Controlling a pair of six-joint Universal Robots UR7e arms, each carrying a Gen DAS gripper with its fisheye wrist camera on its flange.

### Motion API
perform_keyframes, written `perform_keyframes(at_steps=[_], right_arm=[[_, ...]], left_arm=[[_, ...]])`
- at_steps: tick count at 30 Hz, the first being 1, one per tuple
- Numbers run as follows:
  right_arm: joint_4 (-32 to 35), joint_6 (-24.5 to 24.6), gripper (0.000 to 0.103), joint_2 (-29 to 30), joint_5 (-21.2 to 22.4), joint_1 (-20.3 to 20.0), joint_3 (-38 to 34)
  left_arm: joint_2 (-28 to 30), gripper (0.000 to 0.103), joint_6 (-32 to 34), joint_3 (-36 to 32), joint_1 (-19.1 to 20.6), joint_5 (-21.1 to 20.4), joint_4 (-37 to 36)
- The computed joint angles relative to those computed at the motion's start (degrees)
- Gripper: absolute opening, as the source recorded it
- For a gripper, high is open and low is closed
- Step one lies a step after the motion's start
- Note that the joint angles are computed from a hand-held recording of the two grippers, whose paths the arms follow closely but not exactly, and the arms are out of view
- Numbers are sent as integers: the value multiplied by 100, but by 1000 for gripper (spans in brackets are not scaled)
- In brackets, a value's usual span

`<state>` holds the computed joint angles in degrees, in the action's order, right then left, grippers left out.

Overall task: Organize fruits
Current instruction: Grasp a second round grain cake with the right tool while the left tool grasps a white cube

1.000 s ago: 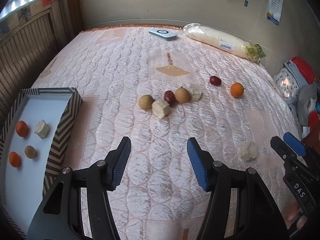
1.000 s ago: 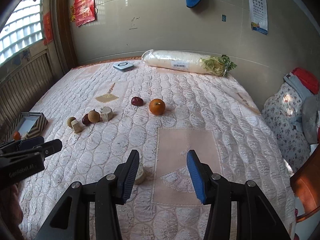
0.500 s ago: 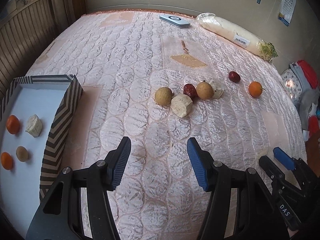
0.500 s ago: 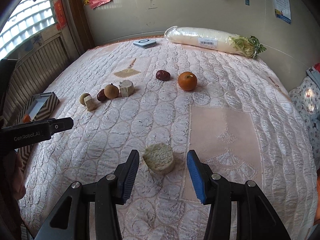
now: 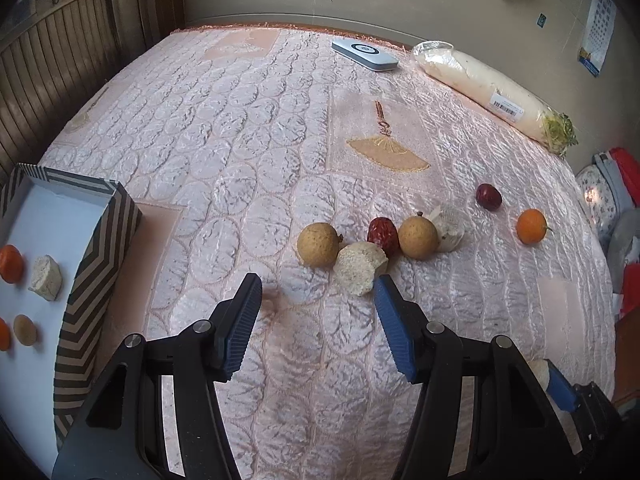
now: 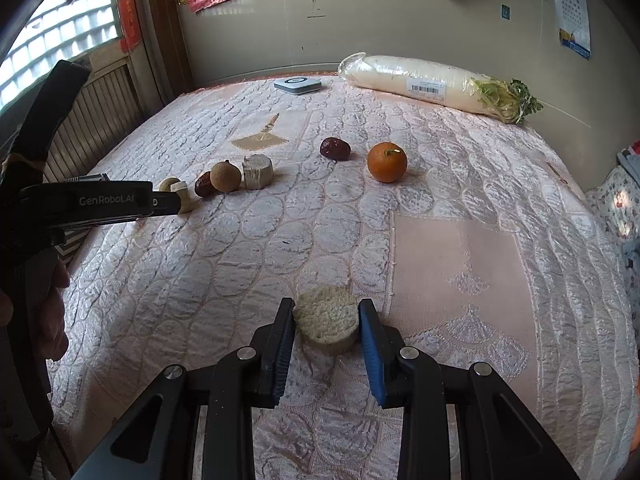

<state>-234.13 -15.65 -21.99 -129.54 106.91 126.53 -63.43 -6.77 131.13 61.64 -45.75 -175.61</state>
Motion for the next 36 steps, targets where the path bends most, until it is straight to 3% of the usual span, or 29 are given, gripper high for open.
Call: perform_keyframes(at_steps=[7, 18, 21, 23, 24, 36], right_arm=[[18, 47, 31, -51, 139, -69, 41], [-11, 8, 31, -35, 142, -78, 31], [-31, 50, 31, -46, 188, -95, 36], [-52, 67, 30, -39, 195, -90, 39], [-55, 78, 30, -39, 201, -88, 41], [-109, 142, 30, -37, 435, 113, 97]], left_arm=[[1, 59, -210, -159, 54, -289, 336], [185, 58, -146, -309, 113, -393, 240], [184, 43, -92, -267, 110, -337, 144], [50, 28, -103, -270, 213, -653, 259], [-17, 25, -128, -270, 240, -759, 354], [-773, 23, -106, 206, 168, -888, 462]])
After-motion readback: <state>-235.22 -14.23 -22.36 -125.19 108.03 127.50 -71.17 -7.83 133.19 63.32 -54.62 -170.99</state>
